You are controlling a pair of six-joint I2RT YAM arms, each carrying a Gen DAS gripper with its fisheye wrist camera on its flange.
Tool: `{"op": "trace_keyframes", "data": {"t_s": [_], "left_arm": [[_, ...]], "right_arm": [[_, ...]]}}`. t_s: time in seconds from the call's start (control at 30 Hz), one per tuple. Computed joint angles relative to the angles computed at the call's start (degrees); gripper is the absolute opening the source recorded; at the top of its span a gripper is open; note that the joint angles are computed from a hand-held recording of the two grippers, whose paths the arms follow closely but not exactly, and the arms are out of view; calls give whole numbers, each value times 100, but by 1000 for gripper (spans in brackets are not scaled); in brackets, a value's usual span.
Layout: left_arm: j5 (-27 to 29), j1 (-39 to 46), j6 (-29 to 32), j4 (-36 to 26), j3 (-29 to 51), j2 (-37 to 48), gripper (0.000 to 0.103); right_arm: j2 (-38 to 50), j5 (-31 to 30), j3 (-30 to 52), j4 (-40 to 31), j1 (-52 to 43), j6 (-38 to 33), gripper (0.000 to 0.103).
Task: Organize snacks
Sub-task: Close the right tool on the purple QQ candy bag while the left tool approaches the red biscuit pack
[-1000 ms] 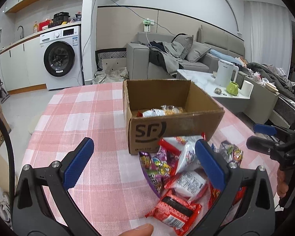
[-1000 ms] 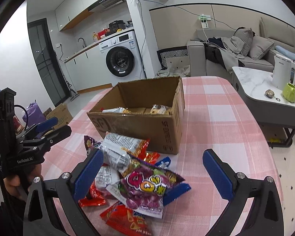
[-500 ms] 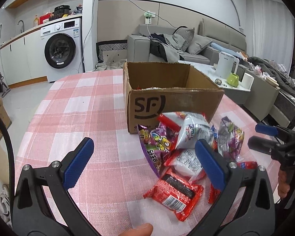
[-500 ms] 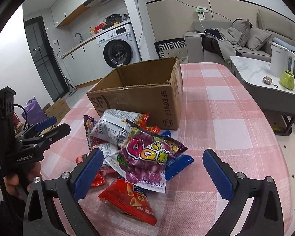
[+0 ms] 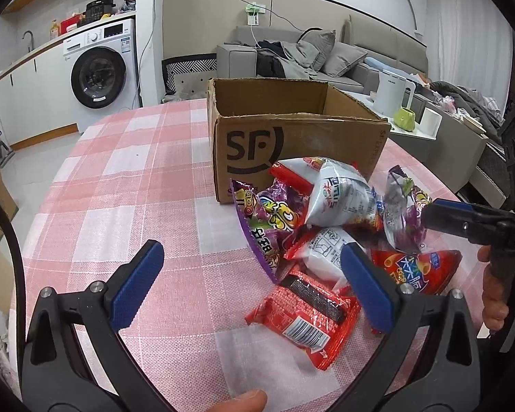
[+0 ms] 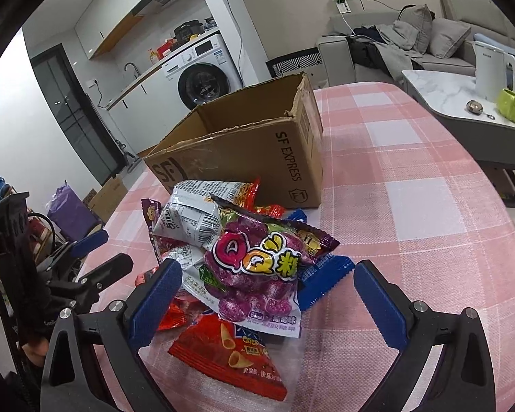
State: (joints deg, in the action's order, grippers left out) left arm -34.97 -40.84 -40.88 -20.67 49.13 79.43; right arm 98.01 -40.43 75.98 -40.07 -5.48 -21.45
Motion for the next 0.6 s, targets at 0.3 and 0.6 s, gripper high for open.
{"op": "trace_keyframes", "data": {"t_s": [0.3,0.6], "left_arm": [[67,-11,51,72,-69,-30,103],[205,25,5,151,-205,-10,102]], "right_arm": [[340,15,265,-189,235,174,89],[508,-340,330,-208,220,240,63]]}}
